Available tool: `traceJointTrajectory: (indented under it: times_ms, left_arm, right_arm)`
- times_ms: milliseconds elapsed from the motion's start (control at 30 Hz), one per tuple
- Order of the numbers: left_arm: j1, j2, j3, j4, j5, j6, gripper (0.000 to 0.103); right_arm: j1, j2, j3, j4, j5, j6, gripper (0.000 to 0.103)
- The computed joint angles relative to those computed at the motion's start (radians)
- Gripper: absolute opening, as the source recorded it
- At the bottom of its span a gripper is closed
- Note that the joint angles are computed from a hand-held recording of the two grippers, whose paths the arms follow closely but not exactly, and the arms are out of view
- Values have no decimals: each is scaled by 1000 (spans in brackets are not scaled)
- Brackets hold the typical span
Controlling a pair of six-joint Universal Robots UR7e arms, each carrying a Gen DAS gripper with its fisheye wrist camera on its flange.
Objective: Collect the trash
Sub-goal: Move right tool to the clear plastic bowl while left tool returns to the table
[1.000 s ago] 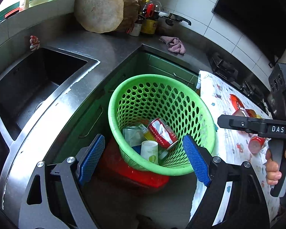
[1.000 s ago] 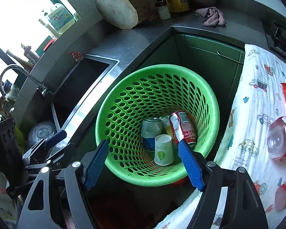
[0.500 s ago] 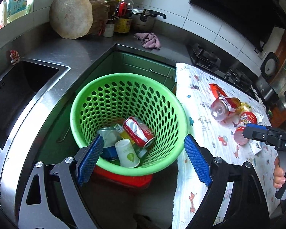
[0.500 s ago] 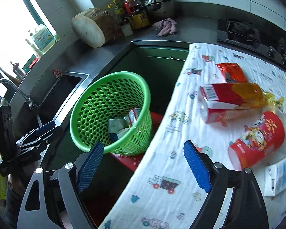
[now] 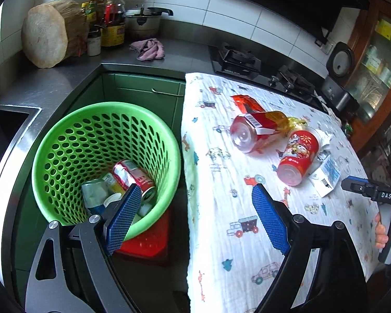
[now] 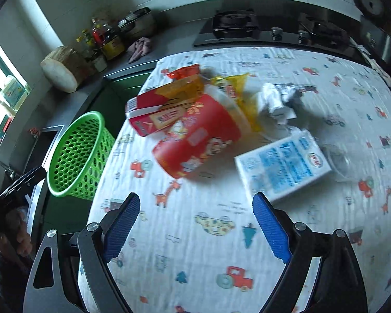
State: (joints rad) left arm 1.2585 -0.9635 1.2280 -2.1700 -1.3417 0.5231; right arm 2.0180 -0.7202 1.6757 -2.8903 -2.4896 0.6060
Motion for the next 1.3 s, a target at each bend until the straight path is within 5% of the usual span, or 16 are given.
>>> traceJointTrajectory:
  times_ms: [433, 833, 1300]
  left_arm:
    - [-82, -1, 114, -12, -16, 8, 87]
    - [-145, 50, 124, -6, -28, 13, 87]
    - [-191, 135, 95, 7, -16, 70, 87]
  right_arm:
    - [-72, -232, 248, -2, -133, 138, 85]
    - [-171, -262, 232, 20, -67, 125, 83]
    - [-204, -263, 204, 129, -35, 183, 70]
